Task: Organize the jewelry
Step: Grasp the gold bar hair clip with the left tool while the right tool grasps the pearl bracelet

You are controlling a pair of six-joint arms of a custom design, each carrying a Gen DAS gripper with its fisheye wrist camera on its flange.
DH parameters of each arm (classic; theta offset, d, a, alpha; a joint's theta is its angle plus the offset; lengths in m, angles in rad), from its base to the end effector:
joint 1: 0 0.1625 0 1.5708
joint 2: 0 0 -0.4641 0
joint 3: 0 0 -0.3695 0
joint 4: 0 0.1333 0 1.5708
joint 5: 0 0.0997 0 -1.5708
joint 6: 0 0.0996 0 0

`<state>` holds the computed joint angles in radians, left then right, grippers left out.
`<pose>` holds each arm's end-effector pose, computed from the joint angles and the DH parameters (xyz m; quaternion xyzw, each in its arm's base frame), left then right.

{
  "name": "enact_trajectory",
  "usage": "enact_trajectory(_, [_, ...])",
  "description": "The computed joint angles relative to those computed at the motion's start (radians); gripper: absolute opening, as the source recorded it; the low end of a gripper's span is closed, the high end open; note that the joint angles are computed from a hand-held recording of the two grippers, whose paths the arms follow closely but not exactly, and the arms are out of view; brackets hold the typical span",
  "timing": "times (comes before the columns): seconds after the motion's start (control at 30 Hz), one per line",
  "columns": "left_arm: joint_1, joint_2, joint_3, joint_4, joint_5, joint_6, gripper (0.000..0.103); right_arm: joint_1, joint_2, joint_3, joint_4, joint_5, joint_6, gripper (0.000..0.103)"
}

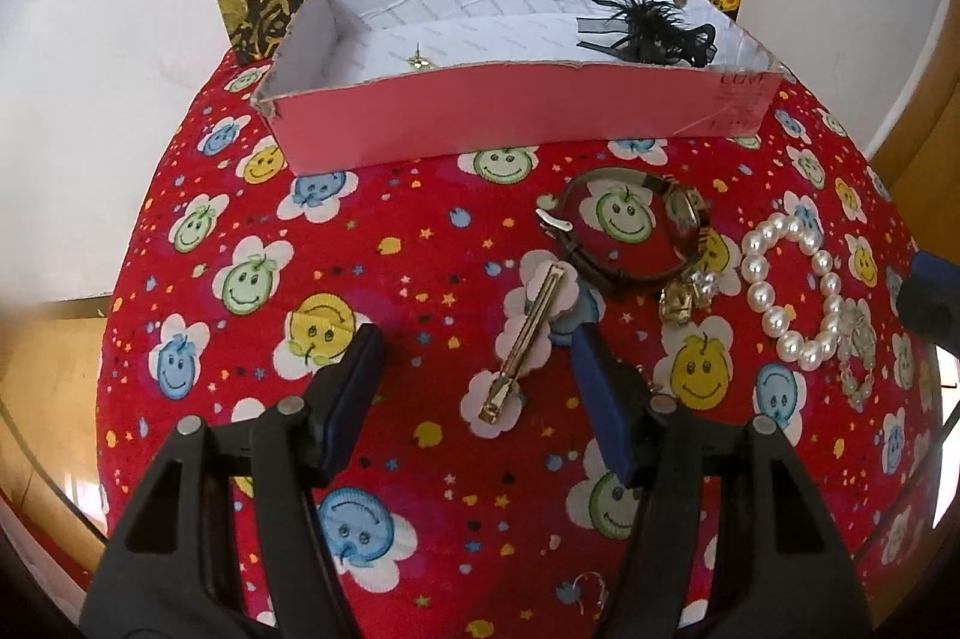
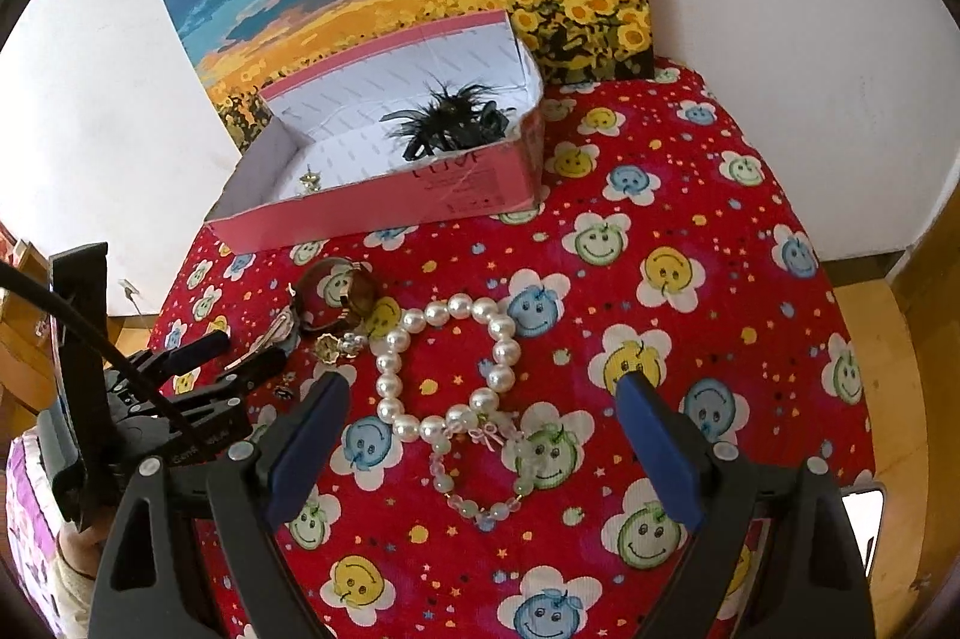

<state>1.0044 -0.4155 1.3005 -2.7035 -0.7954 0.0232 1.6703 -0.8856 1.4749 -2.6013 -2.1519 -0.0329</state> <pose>-0.2433 -0.7610 0.0194 0.2222 0.8926 -0.2108 0.3307 0.1504 -0.7152 0.2838 -0.0007 -0.9370 0.2188 0.2724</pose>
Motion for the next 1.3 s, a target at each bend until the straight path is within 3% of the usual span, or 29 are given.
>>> enact_trajectory(0.27, [0.004,0.012,-0.008,-0.040,-0.019,0.046,0.055,-0.009,0.005,-0.003,0.006,0.002,0.010,0.092])
enact_trajectory(0.33, [0.004,0.011,-0.002,-0.053,-0.034,0.065,0.047,-0.012,0.008,-0.003,0.009,0.000,0.012,0.092])
enact_trajectory(0.4, [0.003,0.010,0.003,-0.065,-0.061,0.088,0.029,-0.014,0.012,-0.006,0.015,-0.006,0.017,0.092])
enact_trajectory(0.5, [0.000,0.011,0.011,-0.086,-0.088,0.115,0.011,-0.016,0.017,-0.010,0.019,-0.010,0.018,0.092])
enact_trajectory(0.67, [0.007,0.005,0.010,-0.092,-0.114,0.089,0.011,-0.014,0.026,-0.015,0.026,-0.019,0.018,0.092])
enact_trajectory(0.97, [0.014,-0.039,0.060,-0.169,-0.090,0.023,0.011,-0.013,0.054,-0.044,0.049,-0.051,0.018,0.092])
enact_trajectory(1.13, [0.021,-0.052,0.071,-0.174,-0.096,0.006,0.011,-0.016,0.082,-0.073,0.080,-0.080,0.029,0.081])
enact_trajectory(1.3, [0.025,-0.060,0.082,-0.178,-0.114,-0.004,0.011,-0.006,0.111,-0.085,0.057,-0.142,-0.003,0.081])
